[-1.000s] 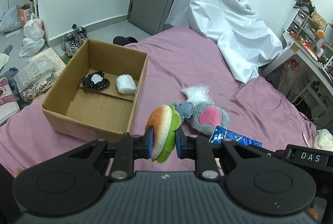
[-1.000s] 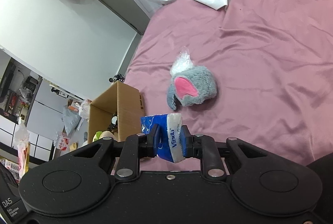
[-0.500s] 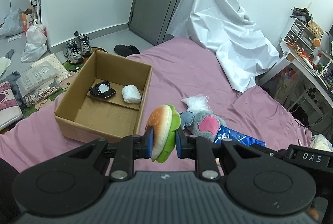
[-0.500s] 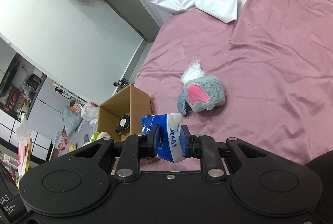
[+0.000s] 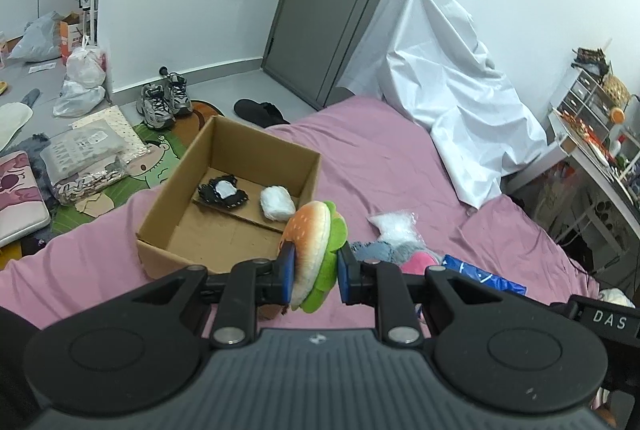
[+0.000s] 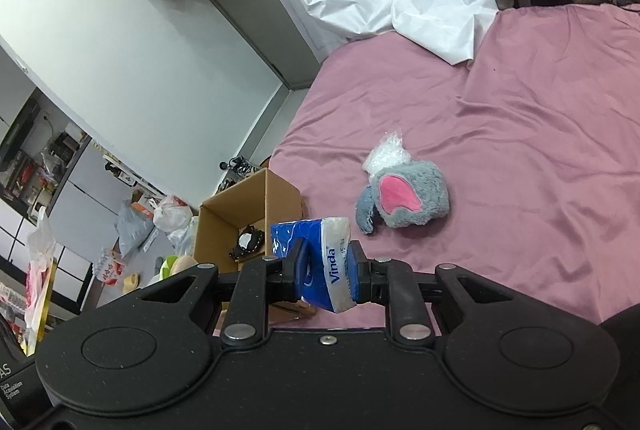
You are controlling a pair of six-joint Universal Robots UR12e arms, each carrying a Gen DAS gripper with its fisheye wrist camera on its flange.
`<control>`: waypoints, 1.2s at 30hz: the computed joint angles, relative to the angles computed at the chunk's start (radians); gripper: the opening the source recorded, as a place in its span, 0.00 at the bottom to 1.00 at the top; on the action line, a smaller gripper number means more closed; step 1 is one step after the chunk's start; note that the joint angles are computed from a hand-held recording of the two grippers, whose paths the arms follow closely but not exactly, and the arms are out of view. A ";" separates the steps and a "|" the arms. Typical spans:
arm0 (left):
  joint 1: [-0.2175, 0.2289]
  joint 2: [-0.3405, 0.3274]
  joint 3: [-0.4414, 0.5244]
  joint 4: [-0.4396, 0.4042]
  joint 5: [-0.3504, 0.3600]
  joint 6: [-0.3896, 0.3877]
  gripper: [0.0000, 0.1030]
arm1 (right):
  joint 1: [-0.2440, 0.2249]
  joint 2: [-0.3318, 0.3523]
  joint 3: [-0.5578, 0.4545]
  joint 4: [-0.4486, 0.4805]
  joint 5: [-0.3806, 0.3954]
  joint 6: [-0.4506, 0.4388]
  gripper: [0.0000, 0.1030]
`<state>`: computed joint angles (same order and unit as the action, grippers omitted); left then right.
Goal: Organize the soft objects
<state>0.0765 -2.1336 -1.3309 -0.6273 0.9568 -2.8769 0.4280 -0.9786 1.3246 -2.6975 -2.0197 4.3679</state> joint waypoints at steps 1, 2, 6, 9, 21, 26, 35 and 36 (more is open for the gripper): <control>0.001 -0.003 0.003 0.003 0.001 -0.006 0.20 | 0.001 0.003 -0.005 0.001 -0.005 -0.006 0.20; 0.003 -0.006 0.006 0.009 0.003 -0.013 0.20 | 0.002 0.006 -0.012 0.002 -0.009 -0.010 0.20; 0.009 -0.020 0.024 0.013 0.002 -0.040 0.20 | 0.002 0.019 -0.033 0.005 -0.015 -0.028 0.20; 0.011 -0.033 0.040 0.014 0.008 -0.053 0.20 | 0.001 0.032 -0.056 0.026 -0.019 -0.048 0.20; 0.012 -0.105 0.138 -0.040 0.044 -0.102 0.20 | -0.009 0.095 -0.153 0.060 0.022 -0.084 0.20; 0.009 -0.134 0.182 -0.072 0.054 -0.112 0.20 | -0.017 0.125 -0.202 0.083 0.043 -0.098 0.20; -0.003 -0.187 0.272 -0.142 0.072 -0.106 0.20 | -0.030 0.169 -0.276 0.128 0.075 -0.094 0.20; -0.004 -0.193 0.283 -0.150 0.075 -0.103 0.20 | -0.032 0.174 -0.283 0.130 0.079 -0.095 0.20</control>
